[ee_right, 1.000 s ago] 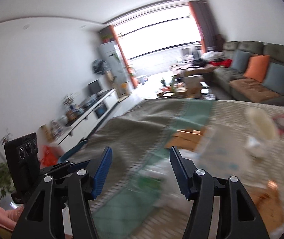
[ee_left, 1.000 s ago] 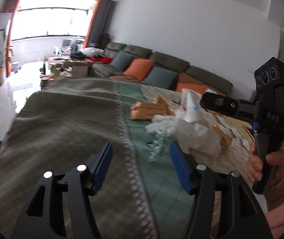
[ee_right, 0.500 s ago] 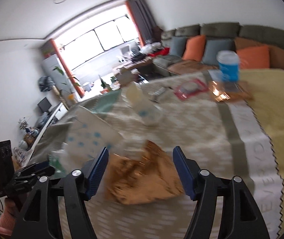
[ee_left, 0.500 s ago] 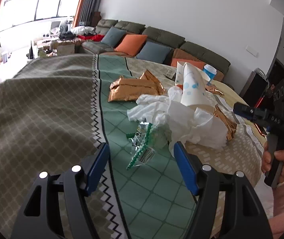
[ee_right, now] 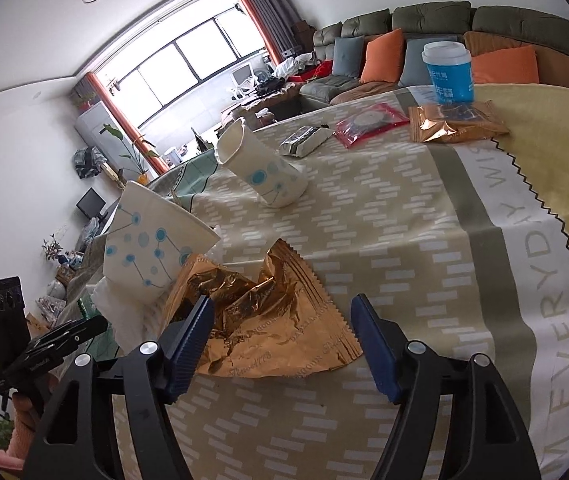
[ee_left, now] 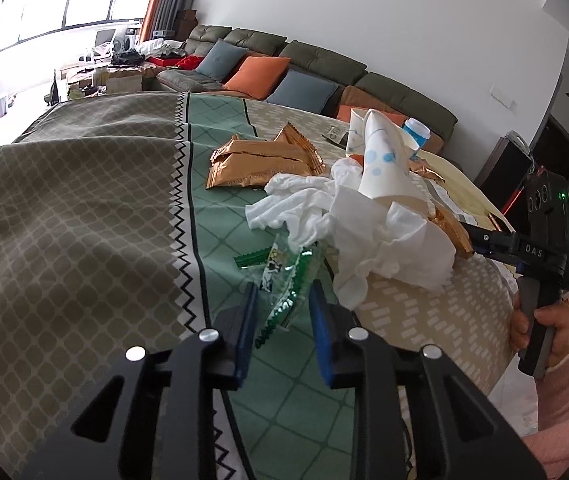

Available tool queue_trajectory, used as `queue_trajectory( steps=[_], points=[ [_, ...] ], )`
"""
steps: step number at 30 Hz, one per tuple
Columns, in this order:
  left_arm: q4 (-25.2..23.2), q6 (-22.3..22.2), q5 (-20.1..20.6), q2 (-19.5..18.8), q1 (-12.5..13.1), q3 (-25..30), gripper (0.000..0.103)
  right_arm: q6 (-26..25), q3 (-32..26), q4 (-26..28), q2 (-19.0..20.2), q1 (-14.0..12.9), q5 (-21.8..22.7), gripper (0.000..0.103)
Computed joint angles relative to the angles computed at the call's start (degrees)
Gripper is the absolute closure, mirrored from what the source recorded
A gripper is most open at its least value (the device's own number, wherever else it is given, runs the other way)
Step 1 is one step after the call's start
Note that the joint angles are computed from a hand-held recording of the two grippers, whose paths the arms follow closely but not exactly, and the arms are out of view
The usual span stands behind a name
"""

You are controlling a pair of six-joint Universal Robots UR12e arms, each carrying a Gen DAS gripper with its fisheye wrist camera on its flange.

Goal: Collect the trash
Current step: 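Grasp the green-printed wrapper with the left tool while the right tool grasps the gold foil bag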

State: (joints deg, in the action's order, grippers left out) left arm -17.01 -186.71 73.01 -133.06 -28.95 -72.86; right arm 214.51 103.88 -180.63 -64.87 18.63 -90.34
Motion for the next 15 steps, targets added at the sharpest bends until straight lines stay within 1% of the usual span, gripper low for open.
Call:
queue_trajectory(
  steps=[1, 3, 5, 6, 7, 8, 11, 12, 14, 15],
  points=[
    [0.1, 0.0, 0.0, 0.0, 0.0, -0.1, 0.078, -0.5, 0.0, 0.4, 0.0, 0.1, -0.2, 0.048],
    [0.3, -0.2, -0.3, 0.2, 0.1, -0.3, 0.079, -1.2, 0.0, 1.2, -0.2, 0.2, -0.4, 0.054],
    [0.8, -0.3, -0.3, 0.4, 0.2, -0.7, 0.079, -1.5, 0.0, 1.5, -0.3, 0.4, -0.9, 0.063],
    [1.1, -0.3, -0.3, 0.5, 0.2, -1.0, 0.080, -1.8, 0.1, 1.7, -0.3, 0.5, -1.0, 0.078],
    [1.5, -0.4, -0.1, 0.7, 0.3, -1.4, 0.080, -2.0, 0.2, 1.6, -0.4, 0.4, -0.8, 0.095],
    [2.0, -0.5, 0.0, 0.9, 0.3, -1.7, 0.080, -2.0, 0.3, 1.3, -0.4, 0.3, -0.3, 0.101],
    [3.3, -1.1, 0.1, 1.6, 0.6, -3.0, 0.080, -2.1, 0.7, 0.2, -0.5, 0.2, 0.8, 0.101],
    [3.9, -1.3, 0.1, 1.9, 0.7, -3.5, 0.080, -1.7, 1.1, -1.0, -0.6, 0.1, 1.5, 0.100],
    [5.0, -1.8, 0.2, 2.3, 0.9, -4.4, 0.081, -1.2, 1.3, -1.3, -0.8, 0.2, 1.1, 0.096],
    [5.7, -2.0, 0.2, 2.6, 1.0, -5.0, 0.081, -1.2, 1.5, -2.2, -0.9, 0.1, 1.5, 0.088]
  ],
)
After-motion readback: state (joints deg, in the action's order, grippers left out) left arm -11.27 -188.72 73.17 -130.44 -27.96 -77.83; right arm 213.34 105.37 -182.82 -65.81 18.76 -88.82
